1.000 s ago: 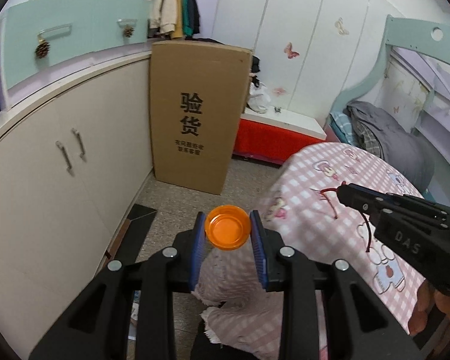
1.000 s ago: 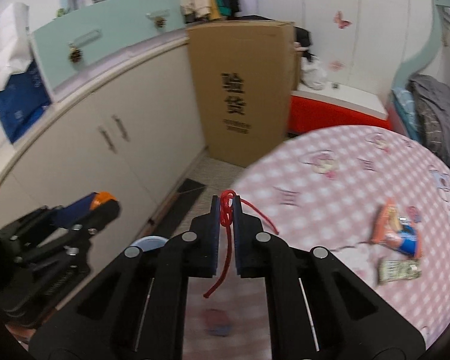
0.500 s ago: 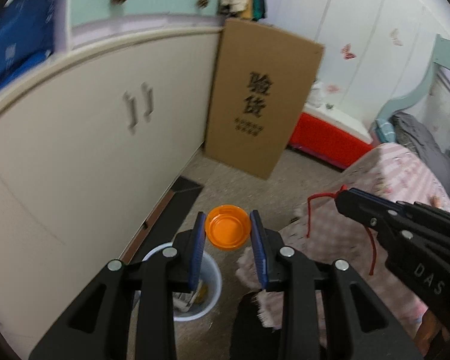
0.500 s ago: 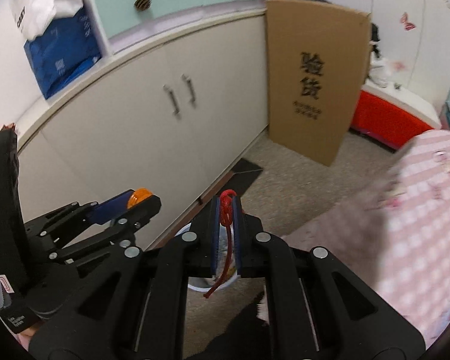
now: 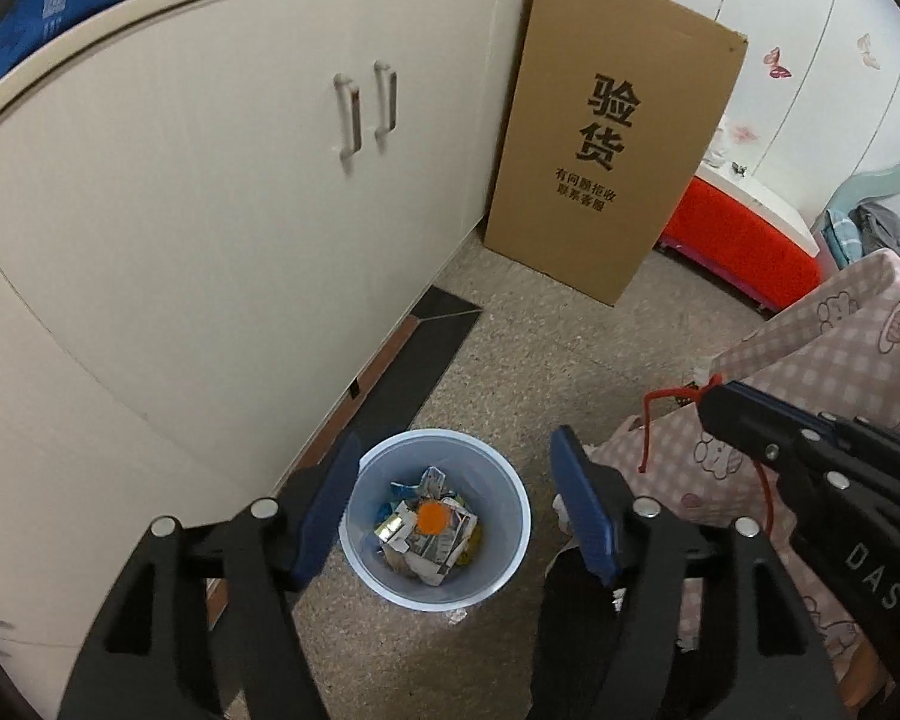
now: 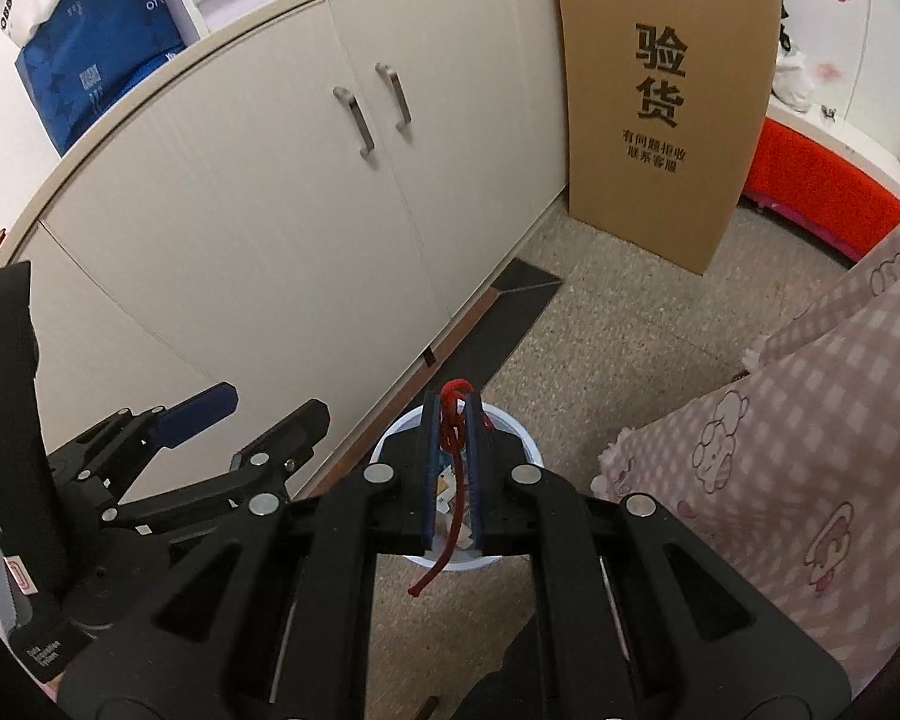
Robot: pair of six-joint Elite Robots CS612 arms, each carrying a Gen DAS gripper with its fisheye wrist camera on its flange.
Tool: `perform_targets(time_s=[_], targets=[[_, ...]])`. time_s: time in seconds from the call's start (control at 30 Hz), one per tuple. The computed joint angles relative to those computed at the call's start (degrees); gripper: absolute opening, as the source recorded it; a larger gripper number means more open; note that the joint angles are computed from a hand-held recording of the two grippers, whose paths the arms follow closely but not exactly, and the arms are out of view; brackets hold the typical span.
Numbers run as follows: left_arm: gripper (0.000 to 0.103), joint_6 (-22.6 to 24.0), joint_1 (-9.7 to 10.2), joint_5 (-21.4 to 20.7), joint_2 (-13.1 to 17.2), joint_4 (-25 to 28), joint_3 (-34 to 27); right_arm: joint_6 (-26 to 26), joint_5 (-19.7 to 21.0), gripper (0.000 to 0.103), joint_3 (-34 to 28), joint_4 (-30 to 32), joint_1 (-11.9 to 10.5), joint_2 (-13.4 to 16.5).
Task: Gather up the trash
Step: 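Carry both items over the wastebasket and open both grippers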
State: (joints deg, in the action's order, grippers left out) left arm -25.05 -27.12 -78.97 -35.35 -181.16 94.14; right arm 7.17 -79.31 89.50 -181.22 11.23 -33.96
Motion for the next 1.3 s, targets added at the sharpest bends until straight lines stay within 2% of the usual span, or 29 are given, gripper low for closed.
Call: perform_targets(time_s=[0.73,0.97,1.03,1.1,1.3], targets=[[0.073,-4.1,1.60,1.1,-0.9,-0.5,2.1,-0.9,0.8,0.009,-0.8,0.7,0.9,0.2],[0.073,-8.4,2.27,3.6,-1.7,-0.9,3.3,0.3,2.7,0.009,-2.1,-0.1,1.1,1.0],[0.073,-9.0,2.39,4.5,-1.9,-0.9,3.6,1.7,3.3,0.019,-2.5,-0.6,1.1,1.3],[0.073,-9.8,2.49,5.2,-2.2,-1.0,3.8,3.5,3.6,0.056,-2.6,-1.2,1.1,1.6],[0.074,-10.8,2.67,5.3,-2.6,-1.3,4.3,3.5,2.5,0.057,-1.8,-1.7,1.1,1.3]])
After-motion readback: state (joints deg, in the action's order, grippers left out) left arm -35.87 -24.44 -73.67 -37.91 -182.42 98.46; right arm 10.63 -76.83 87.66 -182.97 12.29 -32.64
